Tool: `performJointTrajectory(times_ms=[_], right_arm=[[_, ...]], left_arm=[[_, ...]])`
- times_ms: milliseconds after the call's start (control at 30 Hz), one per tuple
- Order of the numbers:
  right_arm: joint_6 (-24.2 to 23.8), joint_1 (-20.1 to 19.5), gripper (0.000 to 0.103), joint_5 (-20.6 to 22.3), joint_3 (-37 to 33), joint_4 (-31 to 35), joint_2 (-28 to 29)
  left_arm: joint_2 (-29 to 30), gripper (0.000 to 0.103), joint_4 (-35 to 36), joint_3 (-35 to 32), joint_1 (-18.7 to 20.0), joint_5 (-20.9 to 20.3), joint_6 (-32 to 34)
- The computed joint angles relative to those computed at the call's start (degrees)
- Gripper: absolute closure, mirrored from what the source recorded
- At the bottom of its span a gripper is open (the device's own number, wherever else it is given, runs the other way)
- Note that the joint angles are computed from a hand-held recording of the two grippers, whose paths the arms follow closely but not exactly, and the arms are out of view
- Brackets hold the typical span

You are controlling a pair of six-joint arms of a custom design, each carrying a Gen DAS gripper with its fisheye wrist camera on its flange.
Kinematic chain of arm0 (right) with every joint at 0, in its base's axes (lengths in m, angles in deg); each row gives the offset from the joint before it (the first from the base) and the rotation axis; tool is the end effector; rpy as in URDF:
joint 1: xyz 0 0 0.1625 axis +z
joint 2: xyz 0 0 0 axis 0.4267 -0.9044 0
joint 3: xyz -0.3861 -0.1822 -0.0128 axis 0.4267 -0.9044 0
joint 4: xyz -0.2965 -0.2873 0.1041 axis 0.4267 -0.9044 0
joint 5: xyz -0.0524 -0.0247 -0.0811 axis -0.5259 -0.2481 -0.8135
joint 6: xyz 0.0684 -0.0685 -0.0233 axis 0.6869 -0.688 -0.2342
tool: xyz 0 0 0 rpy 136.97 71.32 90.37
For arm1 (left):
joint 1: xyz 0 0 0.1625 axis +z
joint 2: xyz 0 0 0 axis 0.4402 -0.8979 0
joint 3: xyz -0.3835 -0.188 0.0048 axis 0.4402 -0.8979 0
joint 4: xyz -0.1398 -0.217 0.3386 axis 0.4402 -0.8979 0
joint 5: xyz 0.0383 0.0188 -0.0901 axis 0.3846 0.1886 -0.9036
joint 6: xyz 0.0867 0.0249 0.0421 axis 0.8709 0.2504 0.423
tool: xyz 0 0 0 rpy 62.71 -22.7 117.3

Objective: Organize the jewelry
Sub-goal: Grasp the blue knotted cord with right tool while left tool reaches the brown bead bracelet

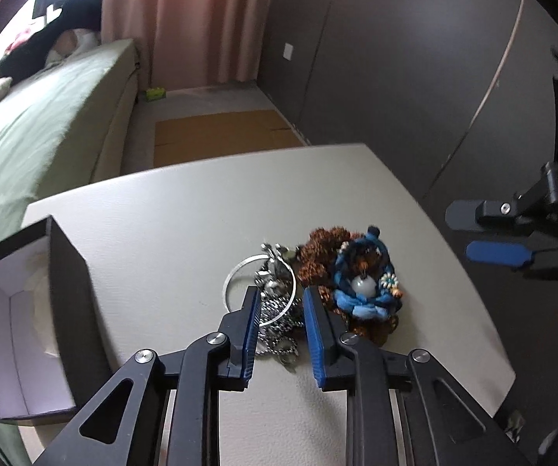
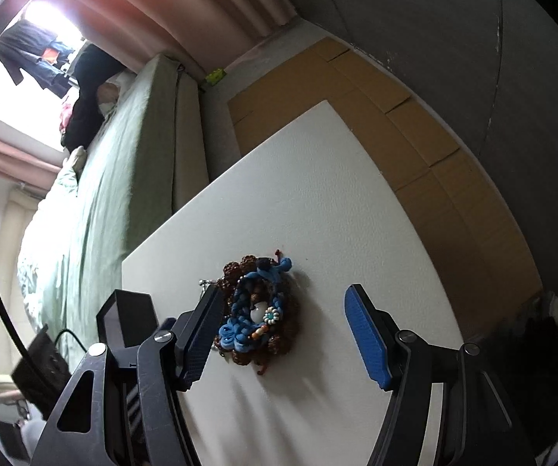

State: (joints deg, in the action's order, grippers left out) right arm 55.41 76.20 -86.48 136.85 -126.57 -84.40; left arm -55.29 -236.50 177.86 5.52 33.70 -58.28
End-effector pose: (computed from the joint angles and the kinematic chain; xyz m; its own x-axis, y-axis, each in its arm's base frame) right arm 0.1963 -0.4707 0.2853 -0.9611 0.1147 0.2512 0.0063 0.9185 -0.3953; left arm -0.3232 -0.4352 0.0723 -0.8109 0.1851 -0.5552 0.4516 0.8012 -0.3926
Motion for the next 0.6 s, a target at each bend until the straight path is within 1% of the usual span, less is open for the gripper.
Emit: performJointTrajectory(times_ms=[33,267,300,333,400,467,600], right_arm=[[0.0,-0.1,0.038,0.2,0.0,0.4,-0.1],[-0.6,-0.1,0.038,0.0,0.1,1.4,-0.1],[-0.6,0.0,0.038,-0.2,0.1,1.6,-0.1],[-0.5,0.1,0.038,-0.4,0.1,1.7,0.0],[-0.4,0.2,0.038,-0.8,0.1,1.9,0.0],[-0.2,0.5,0.038,-1.2,-0.1,1.9,0.2],[-0.4,0.8,0.038,-1.1,-0.3,1.8,0.8]], left_arm=[[0.2,0.085,-0.1,-0.1,0.1,-0.4,0.2],[1.4,0.092,1.7,-0.6,-0.7,0.3,1.0],[1.6,0.094,1.6,-0.7,-0.7,0.2,1.3],[1.4,0.102,1.4,-0.6,-0.5,-0.3,1.3],[1.0,0.103,1.5,-0.6,-0.1,-1.2,0.9],[0.4,0.103,0.9,-0.3,-0.3,-1.0,0.7],[-1.4,0.103,-3.0,0.9,-0.6,-1.8,1.3]])
